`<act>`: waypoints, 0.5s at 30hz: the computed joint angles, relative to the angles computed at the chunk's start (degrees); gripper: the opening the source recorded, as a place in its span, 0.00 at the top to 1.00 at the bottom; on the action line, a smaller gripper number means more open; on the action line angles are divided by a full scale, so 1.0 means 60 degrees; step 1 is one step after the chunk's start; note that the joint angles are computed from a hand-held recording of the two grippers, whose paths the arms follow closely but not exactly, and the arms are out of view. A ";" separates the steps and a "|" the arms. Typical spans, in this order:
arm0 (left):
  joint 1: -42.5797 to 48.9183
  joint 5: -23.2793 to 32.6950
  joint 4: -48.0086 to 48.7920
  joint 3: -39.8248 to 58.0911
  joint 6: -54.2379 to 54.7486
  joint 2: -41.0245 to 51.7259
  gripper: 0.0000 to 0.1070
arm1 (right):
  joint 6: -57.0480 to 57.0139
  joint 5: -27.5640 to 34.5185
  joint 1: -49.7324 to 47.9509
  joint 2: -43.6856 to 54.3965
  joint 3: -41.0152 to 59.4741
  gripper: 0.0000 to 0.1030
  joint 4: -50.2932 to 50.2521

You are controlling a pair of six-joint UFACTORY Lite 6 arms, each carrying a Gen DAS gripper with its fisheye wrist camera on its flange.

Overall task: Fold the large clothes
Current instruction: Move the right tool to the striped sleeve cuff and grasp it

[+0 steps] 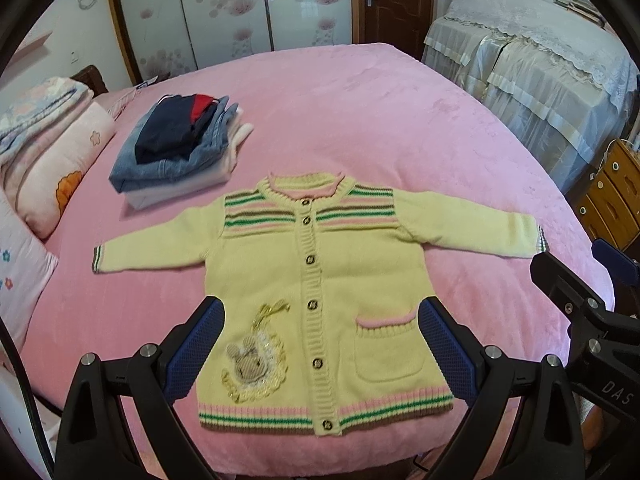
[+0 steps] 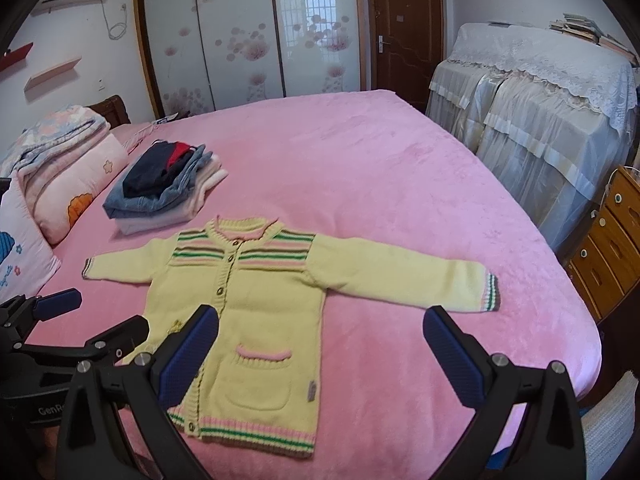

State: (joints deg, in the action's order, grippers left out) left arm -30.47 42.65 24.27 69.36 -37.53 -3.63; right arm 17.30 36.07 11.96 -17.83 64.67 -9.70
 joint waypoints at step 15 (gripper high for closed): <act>-0.0327 -0.0913 0.0046 0.4689 -0.0388 0.5091 0.10 | -0.3714 -0.1745 -0.4011 0.2343 0.0798 0.01 0.2771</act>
